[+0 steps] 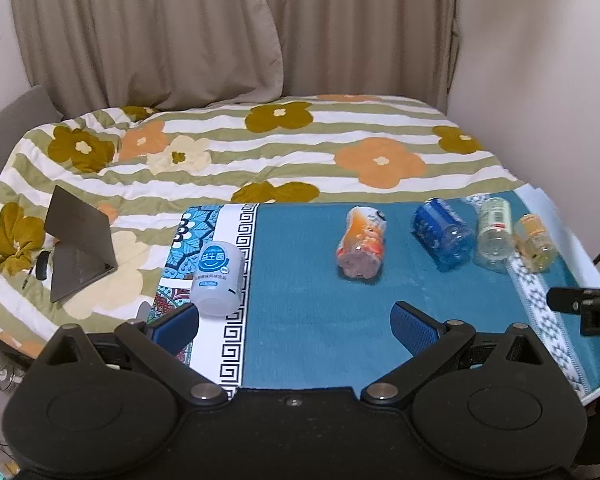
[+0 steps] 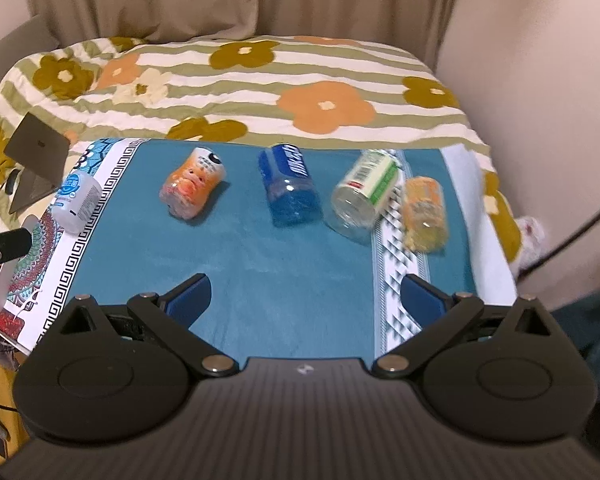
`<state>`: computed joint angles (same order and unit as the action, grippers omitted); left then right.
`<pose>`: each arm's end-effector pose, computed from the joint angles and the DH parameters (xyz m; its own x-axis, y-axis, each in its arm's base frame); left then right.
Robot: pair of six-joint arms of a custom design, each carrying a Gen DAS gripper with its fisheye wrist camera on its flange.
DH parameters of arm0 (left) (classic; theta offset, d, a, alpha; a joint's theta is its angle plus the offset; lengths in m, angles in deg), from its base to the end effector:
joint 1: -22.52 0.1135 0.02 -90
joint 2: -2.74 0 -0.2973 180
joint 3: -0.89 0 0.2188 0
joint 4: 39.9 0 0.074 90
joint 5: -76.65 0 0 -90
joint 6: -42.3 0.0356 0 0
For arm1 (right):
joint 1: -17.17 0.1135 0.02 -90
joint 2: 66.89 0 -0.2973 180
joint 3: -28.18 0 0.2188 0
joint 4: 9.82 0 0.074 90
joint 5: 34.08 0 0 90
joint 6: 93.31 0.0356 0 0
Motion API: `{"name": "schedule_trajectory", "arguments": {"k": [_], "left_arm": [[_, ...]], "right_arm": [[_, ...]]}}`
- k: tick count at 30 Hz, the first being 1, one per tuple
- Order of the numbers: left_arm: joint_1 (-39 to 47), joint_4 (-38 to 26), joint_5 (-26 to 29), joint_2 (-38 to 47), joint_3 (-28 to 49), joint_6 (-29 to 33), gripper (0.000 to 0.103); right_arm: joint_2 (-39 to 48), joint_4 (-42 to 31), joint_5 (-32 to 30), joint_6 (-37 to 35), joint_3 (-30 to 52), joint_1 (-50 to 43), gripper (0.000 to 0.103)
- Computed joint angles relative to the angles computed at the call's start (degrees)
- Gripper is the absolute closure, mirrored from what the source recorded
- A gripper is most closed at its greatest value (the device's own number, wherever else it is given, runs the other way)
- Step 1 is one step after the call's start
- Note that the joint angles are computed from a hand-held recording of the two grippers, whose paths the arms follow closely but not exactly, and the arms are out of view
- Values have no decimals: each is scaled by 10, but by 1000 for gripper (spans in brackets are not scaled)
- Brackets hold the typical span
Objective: Flip cup upright
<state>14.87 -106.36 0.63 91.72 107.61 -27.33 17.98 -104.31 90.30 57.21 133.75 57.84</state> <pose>0.2909 -0.0478 0.3958 -0.5983 0.4212 -0.6817 0.5284 0.8469 0.0594 0.1852 0.1327 0.3877 -0.7226 0.3264 -0.6094 0.4282 0.9034 -0.0238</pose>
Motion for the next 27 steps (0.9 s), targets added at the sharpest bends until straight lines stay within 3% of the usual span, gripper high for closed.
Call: {"name": "schedule_trajectory", "arguments": {"k": [8, 14, 20, 27], "left_arm": [[-36, 4, -52, 50, 19, -59, 0], [-78, 13, -99, 86, 26, -124, 0], [-113, 12, -138, 133, 58, -191, 0], [-140, 4, -169, 186, 94, -242, 0]], "right_arm": [[12, 197, -107, -245, -70, -165, 0], [59, 299, -205, -398, -87, -280, 0], [136, 351, -288, -498, -69, -354, 10], [217, 359, -339, -570, -21, -386, 18]]}}
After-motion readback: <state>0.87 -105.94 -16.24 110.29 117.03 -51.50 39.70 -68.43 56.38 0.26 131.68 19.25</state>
